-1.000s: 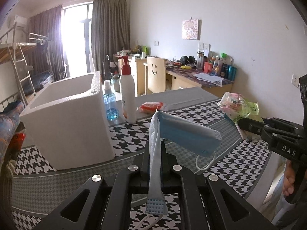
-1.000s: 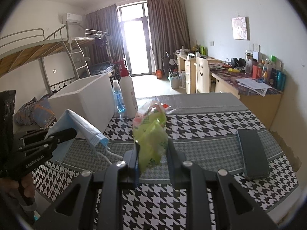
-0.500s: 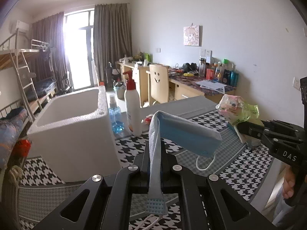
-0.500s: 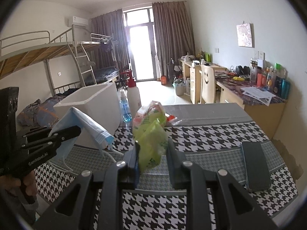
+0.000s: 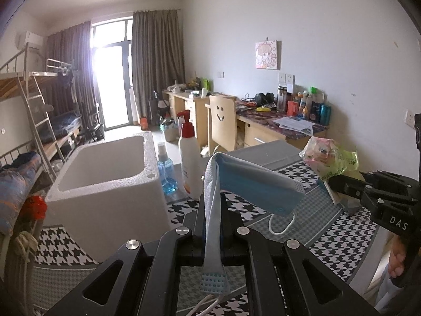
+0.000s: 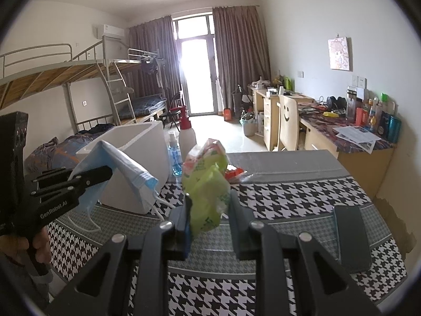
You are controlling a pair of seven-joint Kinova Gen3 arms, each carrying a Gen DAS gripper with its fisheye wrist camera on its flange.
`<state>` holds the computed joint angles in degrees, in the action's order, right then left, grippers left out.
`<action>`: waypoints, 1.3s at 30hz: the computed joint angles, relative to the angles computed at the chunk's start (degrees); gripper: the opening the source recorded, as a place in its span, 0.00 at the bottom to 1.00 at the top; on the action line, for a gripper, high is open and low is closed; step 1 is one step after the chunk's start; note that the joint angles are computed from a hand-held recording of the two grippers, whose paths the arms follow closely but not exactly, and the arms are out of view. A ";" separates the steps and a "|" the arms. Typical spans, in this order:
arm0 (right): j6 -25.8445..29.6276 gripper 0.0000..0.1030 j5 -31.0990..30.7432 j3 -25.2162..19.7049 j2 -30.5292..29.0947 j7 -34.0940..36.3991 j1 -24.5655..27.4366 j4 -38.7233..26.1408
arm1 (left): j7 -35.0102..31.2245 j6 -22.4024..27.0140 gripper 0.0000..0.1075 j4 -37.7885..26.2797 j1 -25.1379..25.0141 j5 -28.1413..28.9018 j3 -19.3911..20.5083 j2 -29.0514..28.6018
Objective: Organize soft objects
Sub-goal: 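Carry the face mask and plastic bag with both tools toward the foam box, then raise both tools over the foam box opening, holding mask and bag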
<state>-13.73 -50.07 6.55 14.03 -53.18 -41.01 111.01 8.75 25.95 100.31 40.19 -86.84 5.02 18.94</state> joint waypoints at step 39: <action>0.48 0.29 -6.89 0.78 0.64 11.07 -1.64 -5.87 | -5.17 0.51 0.06 -4.22 -1.08 2.77 -2.25 -1.14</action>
<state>-13.26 -56.96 7.33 14.67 -42.11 -42.65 105.14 3.58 26.46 96.09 39.11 -84.07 2.77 17.80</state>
